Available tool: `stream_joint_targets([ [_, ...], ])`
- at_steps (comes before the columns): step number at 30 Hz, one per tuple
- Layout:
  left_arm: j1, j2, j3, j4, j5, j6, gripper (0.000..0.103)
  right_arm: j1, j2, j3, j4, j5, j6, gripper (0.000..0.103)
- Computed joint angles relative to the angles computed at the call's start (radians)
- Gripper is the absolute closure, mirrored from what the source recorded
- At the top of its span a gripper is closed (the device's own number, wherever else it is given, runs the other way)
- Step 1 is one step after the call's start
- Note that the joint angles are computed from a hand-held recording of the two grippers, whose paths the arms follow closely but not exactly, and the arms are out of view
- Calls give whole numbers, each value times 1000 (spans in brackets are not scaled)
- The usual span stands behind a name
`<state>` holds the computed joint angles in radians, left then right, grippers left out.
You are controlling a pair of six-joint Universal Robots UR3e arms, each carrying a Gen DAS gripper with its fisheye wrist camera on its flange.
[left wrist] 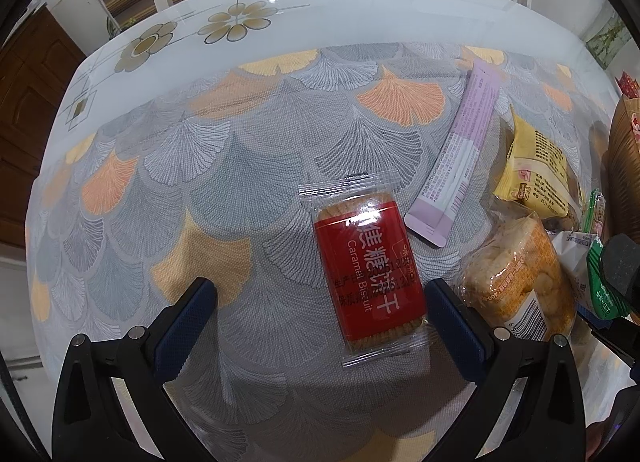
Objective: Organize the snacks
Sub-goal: 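Move both tools back over the remaining snacks on the table, then grasp the red caramel biscuit pack with the left tool while the right tool grasps the green-white bag, then carry the red biscuit pack and green-white bag toward the amber bowl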
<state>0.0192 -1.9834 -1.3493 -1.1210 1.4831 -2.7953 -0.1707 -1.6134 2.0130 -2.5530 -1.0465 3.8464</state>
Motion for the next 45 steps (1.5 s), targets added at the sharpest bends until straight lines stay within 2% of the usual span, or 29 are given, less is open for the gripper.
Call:
stream_joint_targets([
  [11,4,43,-73,55,-10,-2,0,-2,11,-23,25,-5,11,0],
  [16,-4,-9,34,-43,6,-22,0,5,42,-100,125,-14,-12,0],
  [17,-5,-18,50,-52,7,-21,4,5,44,-105,132,-14,-14,0],
  [18,0,-2,35,-43,-16,-10,10,7,44,-116,154,-23,-20,4],
  [19,4,19,9,-19,-31,-2,34,16,41,-139,189,-56,-20,27],
  [20,8,49,-24,11,-48,3,69,20,38,-151,208,-74,-24,43],
  [21,18,66,-36,15,-70,-2,72,7,35,-143,199,-46,-32,50],
  [24,90,102,-78,-13,-194,-28,72,-4,25,-139,198,-14,-50,51],
  [29,183,184,-166,-39,-299,-16,72,-12,-15,-107,168,44,-52,51],
  [39,269,346,-275,-85,-364,16,72,-13,-91,-78,165,125,-54,52],
  [45,277,414,-254,-142,-394,25,72,-59,-185,-63,185,184,-72,52],
])
